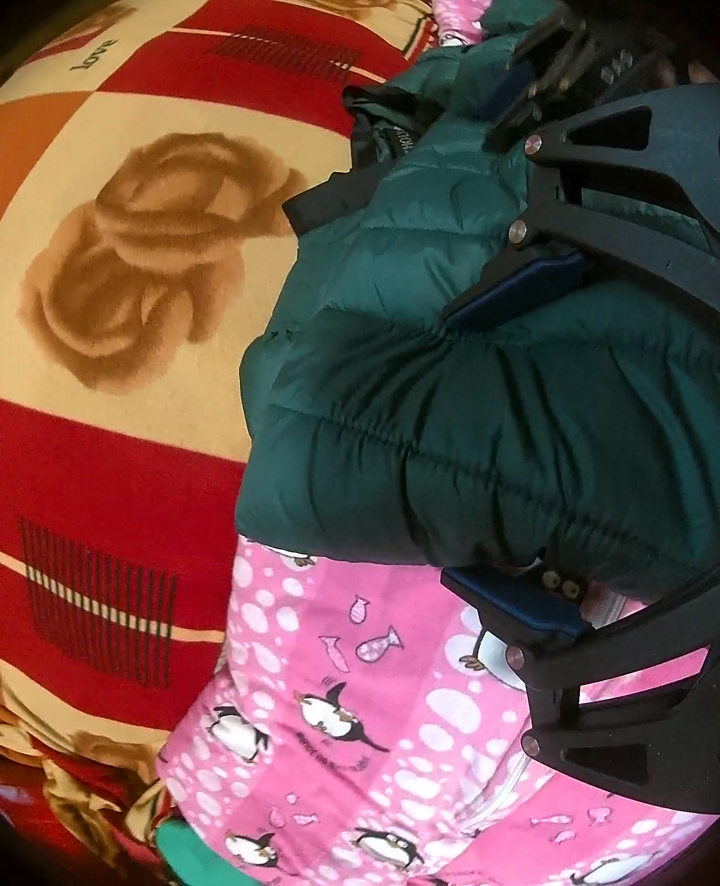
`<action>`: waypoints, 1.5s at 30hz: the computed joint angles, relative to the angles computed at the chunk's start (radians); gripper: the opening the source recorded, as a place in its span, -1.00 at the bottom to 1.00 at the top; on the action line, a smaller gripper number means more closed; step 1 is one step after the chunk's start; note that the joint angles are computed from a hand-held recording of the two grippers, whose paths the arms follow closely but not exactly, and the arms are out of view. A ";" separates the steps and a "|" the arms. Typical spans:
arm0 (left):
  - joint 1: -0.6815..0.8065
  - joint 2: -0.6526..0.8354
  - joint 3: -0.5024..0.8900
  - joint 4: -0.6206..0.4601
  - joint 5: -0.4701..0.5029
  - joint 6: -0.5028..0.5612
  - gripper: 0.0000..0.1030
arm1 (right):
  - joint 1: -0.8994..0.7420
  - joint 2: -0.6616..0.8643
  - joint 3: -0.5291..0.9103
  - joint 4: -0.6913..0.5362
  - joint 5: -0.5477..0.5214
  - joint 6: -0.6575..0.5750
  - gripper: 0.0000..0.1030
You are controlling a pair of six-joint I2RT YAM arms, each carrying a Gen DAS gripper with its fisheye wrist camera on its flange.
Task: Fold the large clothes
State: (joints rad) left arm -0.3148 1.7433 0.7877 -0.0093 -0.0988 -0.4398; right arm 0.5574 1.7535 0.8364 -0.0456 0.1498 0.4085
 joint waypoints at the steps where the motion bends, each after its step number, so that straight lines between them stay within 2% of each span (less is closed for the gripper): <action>1: -0.007 -0.001 -0.002 0.004 -0.013 0.001 0.67 | 0.000 -0.031 -0.014 -0.012 -0.001 0.007 0.04; 4: -0.027 -0.007 -0.014 0.015 -0.044 -0.003 0.67 | 0.019 -0.169 -0.092 -0.035 -0.023 0.031 0.04; 6: -0.029 -0.008 -0.017 0.019 -0.048 -0.007 0.67 | 0.052 -0.238 -0.136 -0.061 -0.001 0.028 0.04; 9: -0.045 -0.009 -0.023 0.029 -0.061 -0.022 0.67 | 0.088 -0.225 -0.159 -0.082 0.054 0.033 0.07; 11: -0.064 -0.031 -0.047 0.032 -0.083 -0.030 0.67 | 0.087 -0.178 -0.181 -0.036 0.055 0.048 0.23; 14: -0.086 -0.051 -0.056 0.015 -0.113 -0.033 0.67 | 0.079 -0.165 -0.183 -0.025 0.053 0.047 0.25; 19: -0.132 -0.131 -0.081 -0.039 -0.162 -0.037 0.67 | 0.062 -0.325 -0.245 -0.072 0.048 0.047 0.25; 22: -0.164 -0.188 -0.100 -0.058 -0.179 -0.045 0.67 | 0.056 -0.389 -0.266 -0.087 0.087 0.046 0.25; 27: -0.214 -0.227 -0.097 -0.098 -0.223 -0.066 0.67 | -0.037 -0.448 -0.307 -0.111 0.065 0.029 0.25; 33: -0.221 -0.289 -0.112 -0.106 -0.227 -0.100 0.67 | -0.122 -0.343 -0.332 -0.043 0.004 0.009 0.25; 38: -0.229 -0.335 -0.113 -0.108 -0.193 -0.105 0.66 | -0.111 -0.306 -0.348 0.006 0.022 0.014 0.25; 41: -0.251 -0.312 -0.091 -0.117 -0.178 -0.107 0.67 | -0.120 -0.297 -0.361 0.035 0.009 0.014 0.26; 45: -0.286 -0.205 -0.046 -0.131 -0.170 -0.117 0.67 | -0.120 -0.293 -0.370 0.053 0.013 0.011 0.26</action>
State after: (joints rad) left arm -0.6012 1.5386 0.7418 -0.1404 -0.2692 -0.5567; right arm 0.4371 1.4606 0.4661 0.0078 0.1628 0.4195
